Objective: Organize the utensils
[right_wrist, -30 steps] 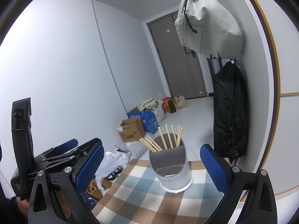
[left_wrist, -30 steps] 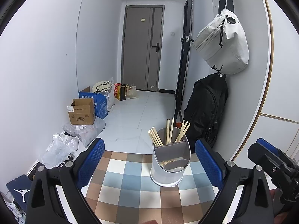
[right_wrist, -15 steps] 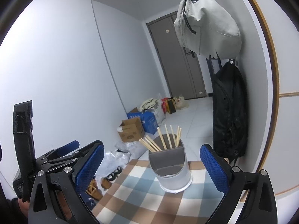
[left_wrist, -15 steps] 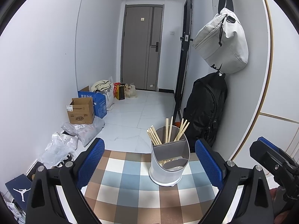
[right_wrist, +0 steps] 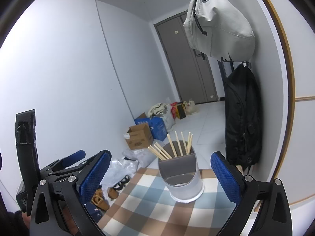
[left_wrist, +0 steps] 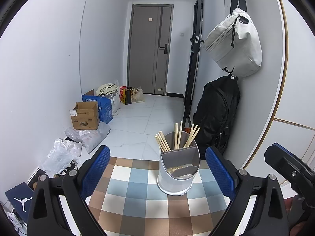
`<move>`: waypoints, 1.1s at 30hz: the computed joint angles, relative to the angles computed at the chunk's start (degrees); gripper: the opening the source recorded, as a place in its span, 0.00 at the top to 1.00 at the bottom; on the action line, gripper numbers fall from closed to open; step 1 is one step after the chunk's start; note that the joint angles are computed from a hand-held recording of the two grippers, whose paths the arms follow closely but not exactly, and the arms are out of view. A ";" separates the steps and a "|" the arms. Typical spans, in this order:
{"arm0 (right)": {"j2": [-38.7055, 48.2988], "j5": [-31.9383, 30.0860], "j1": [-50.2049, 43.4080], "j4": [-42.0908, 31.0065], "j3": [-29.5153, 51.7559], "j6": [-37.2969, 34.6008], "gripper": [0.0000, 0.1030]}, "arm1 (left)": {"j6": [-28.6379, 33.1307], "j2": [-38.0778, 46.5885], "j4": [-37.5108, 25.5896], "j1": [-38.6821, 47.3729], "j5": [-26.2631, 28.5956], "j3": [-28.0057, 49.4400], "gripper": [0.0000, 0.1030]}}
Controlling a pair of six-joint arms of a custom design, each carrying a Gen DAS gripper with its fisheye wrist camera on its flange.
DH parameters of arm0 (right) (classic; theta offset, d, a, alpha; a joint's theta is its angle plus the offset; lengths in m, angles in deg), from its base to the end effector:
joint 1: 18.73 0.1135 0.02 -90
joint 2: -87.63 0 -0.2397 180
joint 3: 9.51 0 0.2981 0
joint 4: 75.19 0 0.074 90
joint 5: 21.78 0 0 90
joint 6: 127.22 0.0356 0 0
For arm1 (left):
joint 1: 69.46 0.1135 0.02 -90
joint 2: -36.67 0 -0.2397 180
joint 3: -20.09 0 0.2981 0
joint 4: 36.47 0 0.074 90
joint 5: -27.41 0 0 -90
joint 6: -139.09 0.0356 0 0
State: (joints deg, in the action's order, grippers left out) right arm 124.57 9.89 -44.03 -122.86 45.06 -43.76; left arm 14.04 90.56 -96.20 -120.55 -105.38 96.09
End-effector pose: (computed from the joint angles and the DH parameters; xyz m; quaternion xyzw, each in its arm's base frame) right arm 0.1872 -0.0550 0.3014 -0.1170 0.7860 0.2862 0.5354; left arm 0.1659 -0.1671 0.3582 -0.0429 0.8498 -0.0415 0.5237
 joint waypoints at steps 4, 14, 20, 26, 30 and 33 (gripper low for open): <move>0.05 -0.04 0.04 -0.04 0.05 0.18 0.00 | -0.06 0.04 0.01 -0.08 -0.13 0.00 0.08; -0.20 0.39 0.41 -0.20 -0.13 0.68 0.00 | -0.51 0.04 -0.12 0.17 0.51 0.10 0.08; -0.17 0.44 0.54 -0.31 -0.10 0.70 0.00 | -0.43 0.16 -0.27 0.13 0.50 0.10 0.08; 0.11 0.21 0.48 -0.05 -0.08 1.28 0.00 | -0.26 -0.09 -0.06 0.14 0.59 -0.19 0.08; 0.09 0.07 0.35 -0.11 -0.14 1.05 0.00 | -0.13 0.00 0.05 0.35 0.82 -0.21 0.08; 0.15 0.07 0.36 -0.21 -0.11 0.99 0.00 | -0.60 -0.08 -0.26 0.34 0.72 -0.36 0.08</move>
